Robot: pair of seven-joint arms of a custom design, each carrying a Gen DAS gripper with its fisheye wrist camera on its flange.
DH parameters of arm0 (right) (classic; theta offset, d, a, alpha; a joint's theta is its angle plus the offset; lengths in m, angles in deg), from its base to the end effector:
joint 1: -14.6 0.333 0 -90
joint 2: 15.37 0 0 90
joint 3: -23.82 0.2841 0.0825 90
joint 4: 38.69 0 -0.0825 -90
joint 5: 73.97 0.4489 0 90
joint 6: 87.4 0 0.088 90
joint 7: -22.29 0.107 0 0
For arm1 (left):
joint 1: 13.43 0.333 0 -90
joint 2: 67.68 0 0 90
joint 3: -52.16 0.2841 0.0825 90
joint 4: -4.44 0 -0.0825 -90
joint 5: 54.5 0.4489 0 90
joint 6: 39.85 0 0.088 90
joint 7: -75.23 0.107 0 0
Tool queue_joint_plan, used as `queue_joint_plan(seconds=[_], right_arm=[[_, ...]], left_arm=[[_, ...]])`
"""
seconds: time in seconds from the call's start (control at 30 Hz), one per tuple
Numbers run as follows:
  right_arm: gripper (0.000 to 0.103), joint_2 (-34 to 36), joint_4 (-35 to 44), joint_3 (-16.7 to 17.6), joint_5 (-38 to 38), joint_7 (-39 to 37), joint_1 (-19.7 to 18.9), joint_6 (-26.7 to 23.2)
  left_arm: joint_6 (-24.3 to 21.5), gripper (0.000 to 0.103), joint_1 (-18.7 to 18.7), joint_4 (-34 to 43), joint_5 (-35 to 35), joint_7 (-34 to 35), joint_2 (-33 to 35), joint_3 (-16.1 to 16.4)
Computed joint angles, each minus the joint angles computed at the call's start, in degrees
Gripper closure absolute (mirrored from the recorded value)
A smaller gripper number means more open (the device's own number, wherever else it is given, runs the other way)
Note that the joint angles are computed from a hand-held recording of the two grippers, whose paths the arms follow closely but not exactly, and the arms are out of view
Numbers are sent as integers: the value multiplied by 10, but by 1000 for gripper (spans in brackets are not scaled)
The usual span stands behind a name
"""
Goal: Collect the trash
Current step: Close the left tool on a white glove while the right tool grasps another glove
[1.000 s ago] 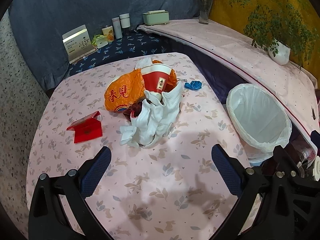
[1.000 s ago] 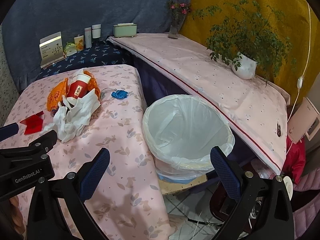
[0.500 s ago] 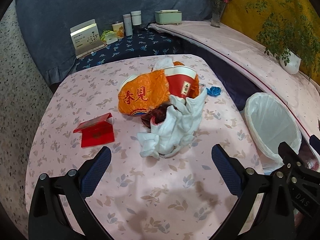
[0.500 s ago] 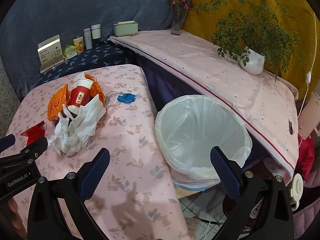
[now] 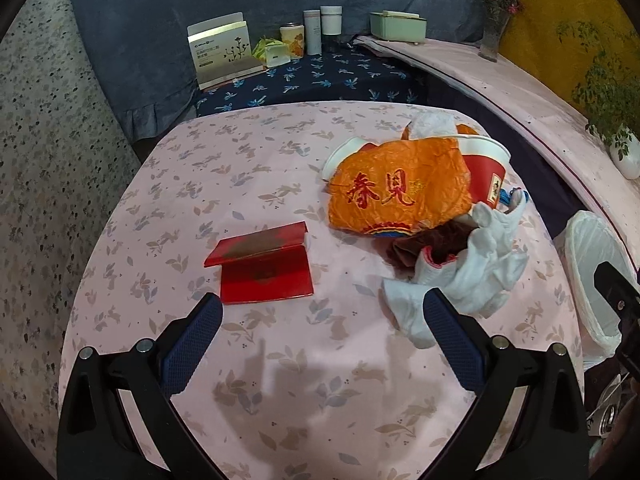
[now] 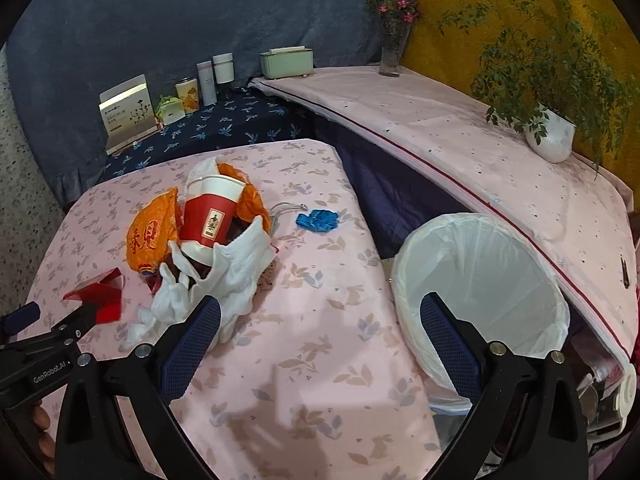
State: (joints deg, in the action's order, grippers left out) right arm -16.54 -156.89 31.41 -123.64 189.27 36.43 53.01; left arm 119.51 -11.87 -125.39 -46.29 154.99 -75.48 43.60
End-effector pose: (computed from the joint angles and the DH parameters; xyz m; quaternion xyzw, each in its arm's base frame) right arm 0.5552 0.3130 0.4249 -0.5667 0.7329 -0.2993 0.2285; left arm 0.5969 -0.0807 0.4244 -0.6468 0.6910 -0.2233 0.2329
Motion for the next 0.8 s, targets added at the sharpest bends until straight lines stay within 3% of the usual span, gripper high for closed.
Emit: queue_joint_plan(seconds=[0.17,0.53,0.63,0.7,0.73,0.8], right_arm=[[11,44,43,-3,12,-30,10,15],[12,53,55,-23,20,-30,9,-7],[16,59,57,-25,36,-41,4,2],[19,67,60,-26,54,-51,2,12],[22,71,62,-27,65,-58,0,18],[27,81,66,-29,87,-73,-2,33]], left_arm=[[-6,7,-6,6,-41,50,11,12],[-39,10,-55,45,-253,263,60,11],[-55,26,-57,69,-272,284,85,6],[-83,46,-54,88,-296,301,100,6],[-94,50,-52,95,-307,309,106,6],[-116,80,-45,106,-338,333,112,6]])
